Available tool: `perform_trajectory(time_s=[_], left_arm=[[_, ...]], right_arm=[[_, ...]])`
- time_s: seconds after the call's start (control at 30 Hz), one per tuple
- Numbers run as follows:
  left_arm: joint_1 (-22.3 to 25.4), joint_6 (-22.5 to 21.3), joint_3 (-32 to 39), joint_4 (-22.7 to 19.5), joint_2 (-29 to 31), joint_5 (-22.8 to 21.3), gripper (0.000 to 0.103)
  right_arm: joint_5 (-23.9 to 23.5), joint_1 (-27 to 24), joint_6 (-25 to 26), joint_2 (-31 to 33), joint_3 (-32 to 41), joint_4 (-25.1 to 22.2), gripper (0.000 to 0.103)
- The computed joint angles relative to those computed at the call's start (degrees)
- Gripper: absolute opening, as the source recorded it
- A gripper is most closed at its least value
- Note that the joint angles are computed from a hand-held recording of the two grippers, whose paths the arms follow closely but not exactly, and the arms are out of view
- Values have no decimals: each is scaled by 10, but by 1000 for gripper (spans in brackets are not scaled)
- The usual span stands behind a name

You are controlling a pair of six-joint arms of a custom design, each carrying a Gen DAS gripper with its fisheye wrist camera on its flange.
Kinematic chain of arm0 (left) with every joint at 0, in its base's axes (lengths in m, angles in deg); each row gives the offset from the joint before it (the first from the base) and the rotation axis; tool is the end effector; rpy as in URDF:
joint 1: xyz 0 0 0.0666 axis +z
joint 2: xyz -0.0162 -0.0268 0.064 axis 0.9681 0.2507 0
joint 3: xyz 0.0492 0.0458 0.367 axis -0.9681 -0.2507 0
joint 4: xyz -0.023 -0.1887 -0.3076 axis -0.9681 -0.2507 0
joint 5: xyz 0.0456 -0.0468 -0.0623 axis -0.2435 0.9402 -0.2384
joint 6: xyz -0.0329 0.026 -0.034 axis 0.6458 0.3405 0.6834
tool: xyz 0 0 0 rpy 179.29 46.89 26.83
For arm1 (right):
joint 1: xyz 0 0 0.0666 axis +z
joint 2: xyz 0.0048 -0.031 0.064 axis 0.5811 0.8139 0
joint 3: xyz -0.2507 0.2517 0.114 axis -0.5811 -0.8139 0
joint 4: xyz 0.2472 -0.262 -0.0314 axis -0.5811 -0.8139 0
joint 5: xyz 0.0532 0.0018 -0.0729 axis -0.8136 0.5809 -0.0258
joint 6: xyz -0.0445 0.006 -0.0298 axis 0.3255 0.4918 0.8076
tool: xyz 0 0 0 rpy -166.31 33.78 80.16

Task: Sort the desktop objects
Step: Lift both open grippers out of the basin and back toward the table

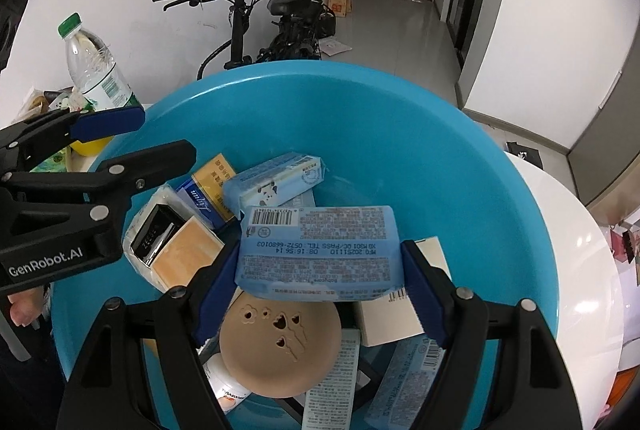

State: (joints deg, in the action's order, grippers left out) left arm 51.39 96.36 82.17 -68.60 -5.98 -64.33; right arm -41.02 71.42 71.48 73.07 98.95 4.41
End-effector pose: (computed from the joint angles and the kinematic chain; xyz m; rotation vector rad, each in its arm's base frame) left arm 0.3003 -0.1220 0.5690 -0.1389 2.4785 0.0719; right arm 0.3373 0.2473 0.5318 -0.9107 2.4513 0.3153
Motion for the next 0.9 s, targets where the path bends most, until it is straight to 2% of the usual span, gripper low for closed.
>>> perform_trajectory(time_s=[0.1, 0.5, 0.7, 0.77, 0.8, 0.9], left_arm=[[-5, 0, 1, -3, 1, -11, 70], [-10, 8, 1, -4, 0, -14, 70], [-18, 16, 0, 17, -15, -50, 70], [-29, 14, 3, 23, -20, -78, 79], [-36, 12, 3, 31, -26, -96, 85], [-51, 13, -3, 64, -48, -140, 86]], right_arm=[[19, 7, 3, 3, 3, 0, 77], [32, 4, 0, 15, 16, -13, 86], [82, 4, -15, -5, 5, 30, 86], [87, 1, -17, -23, -7, 62, 87], [88, 0, -17, -30, -12, 76, 93], [107, -2, -22, -56, -26, 122, 95]])
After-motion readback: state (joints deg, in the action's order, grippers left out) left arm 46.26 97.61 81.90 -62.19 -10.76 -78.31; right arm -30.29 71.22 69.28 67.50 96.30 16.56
